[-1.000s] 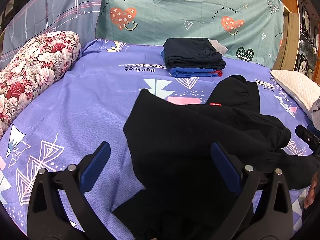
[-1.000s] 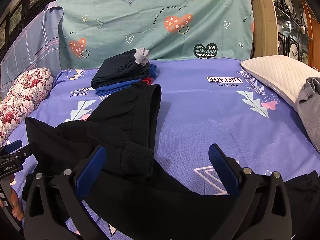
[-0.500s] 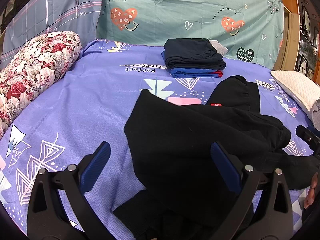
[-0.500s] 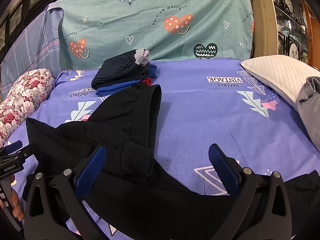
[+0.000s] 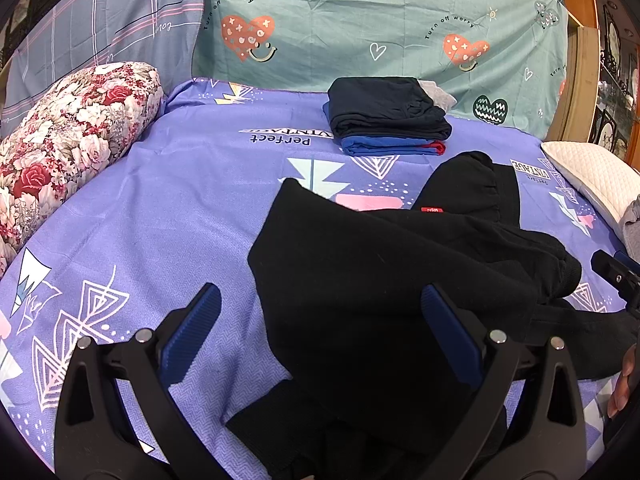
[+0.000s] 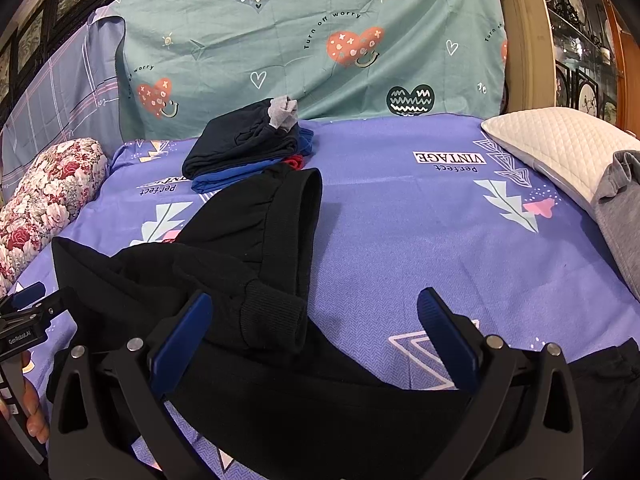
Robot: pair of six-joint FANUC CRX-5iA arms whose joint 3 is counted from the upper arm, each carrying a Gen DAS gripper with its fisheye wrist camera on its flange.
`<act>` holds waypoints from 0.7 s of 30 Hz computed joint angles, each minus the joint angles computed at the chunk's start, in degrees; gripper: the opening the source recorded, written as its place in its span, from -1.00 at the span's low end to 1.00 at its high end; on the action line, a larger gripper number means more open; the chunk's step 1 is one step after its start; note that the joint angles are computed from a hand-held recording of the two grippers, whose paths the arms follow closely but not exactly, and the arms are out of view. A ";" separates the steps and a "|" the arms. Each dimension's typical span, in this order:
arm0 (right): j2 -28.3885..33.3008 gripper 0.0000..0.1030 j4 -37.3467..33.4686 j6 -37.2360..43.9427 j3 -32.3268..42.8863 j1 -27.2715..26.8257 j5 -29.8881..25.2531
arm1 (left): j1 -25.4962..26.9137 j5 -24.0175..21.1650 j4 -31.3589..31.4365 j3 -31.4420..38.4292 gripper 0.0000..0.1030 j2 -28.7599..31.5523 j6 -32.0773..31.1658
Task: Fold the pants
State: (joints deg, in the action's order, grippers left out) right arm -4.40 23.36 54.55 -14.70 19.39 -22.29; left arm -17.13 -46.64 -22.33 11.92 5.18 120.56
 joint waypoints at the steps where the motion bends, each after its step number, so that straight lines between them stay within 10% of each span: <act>1: 0.00 0.97 0.00 0.00 0.00 0.00 0.00 | 0.00 -0.03 0.04 0.01 0.96 0.00 -0.04; 21: 0.41 0.97 -2.35 1.49 1.00 0.05 -1.19 | -0.07 0.04 0.29 -0.22 0.96 0.03 -0.01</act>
State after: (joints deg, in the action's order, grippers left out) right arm -4.00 21.01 56.04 -13.70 19.44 -23.48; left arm -17.19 -46.60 -22.04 11.70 5.22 120.55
